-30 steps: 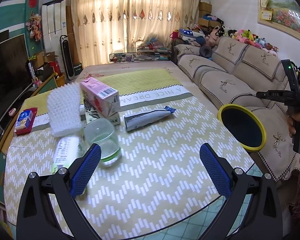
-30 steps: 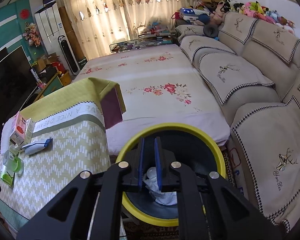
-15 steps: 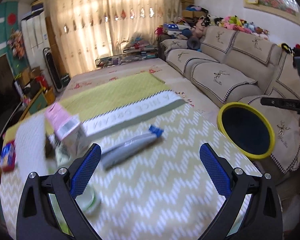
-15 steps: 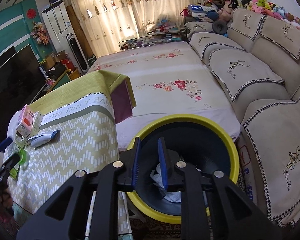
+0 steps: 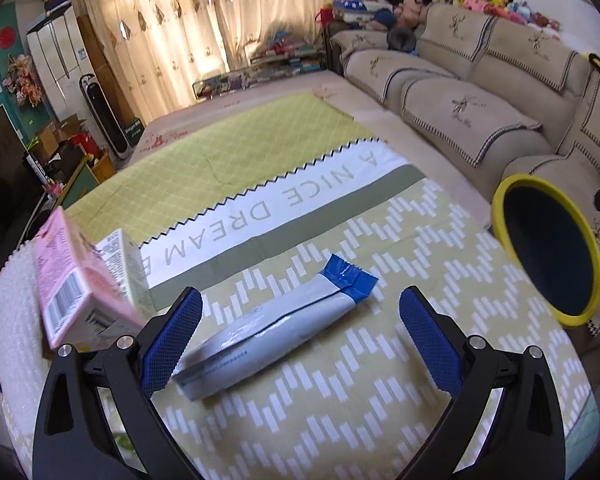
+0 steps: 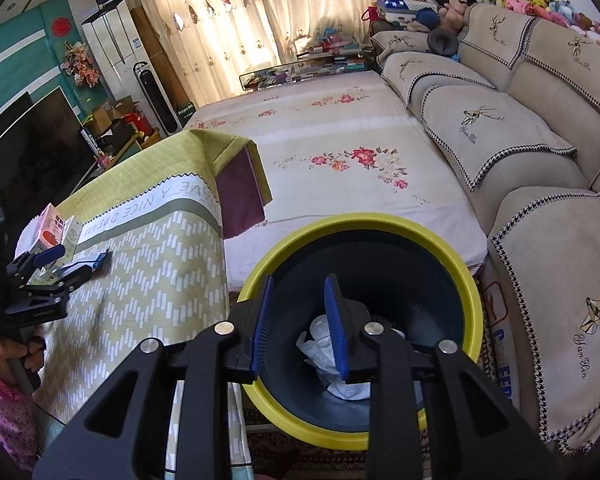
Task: Collect trash
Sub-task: 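Grasp the white-and-blue toothpaste tube with the left gripper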
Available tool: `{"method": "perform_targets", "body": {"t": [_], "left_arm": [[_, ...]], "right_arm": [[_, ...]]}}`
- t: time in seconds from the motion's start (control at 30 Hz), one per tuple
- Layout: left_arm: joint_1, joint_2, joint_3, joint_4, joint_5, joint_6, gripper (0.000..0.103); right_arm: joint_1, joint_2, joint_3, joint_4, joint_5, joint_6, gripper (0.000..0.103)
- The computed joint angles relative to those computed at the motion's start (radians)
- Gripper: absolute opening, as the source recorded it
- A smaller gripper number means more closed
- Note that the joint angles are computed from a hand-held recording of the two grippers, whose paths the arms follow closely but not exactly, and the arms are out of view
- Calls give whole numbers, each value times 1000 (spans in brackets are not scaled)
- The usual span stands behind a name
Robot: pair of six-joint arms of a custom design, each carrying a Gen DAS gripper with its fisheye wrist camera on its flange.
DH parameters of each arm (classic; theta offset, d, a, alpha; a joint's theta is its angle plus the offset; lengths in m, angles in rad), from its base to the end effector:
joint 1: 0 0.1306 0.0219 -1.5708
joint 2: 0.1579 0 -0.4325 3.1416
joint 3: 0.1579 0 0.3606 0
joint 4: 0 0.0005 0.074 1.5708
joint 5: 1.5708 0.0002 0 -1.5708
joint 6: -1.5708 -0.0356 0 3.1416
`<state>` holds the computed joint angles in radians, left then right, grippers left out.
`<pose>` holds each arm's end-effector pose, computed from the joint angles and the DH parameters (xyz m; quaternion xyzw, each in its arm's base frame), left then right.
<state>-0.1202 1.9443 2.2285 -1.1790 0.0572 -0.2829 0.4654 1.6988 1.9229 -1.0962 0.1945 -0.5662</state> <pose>0.6505 -0.0811 0.5190 0.1981 0.9220 0.0000 0.3326 0.5086 0.2471 0.5421 0.0803 0.9323 0.0887 0.3413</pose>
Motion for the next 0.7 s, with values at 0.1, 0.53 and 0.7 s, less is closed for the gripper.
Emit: {"method": "perform_targets", "body": {"t": [0.1,0.53,0.7], "left_arm": [[-3,41,55,-37,-40,-11,97],[0,155,268,-348,37,-5,96],[-15,111,209,-384,110,-12,78]], "right_arm": [[-5,0,-12,9,-13,4,27],[-24,-18,-61,37,-54,-1,31],[-21,-26,-73,49,-58,-4,31]]}}
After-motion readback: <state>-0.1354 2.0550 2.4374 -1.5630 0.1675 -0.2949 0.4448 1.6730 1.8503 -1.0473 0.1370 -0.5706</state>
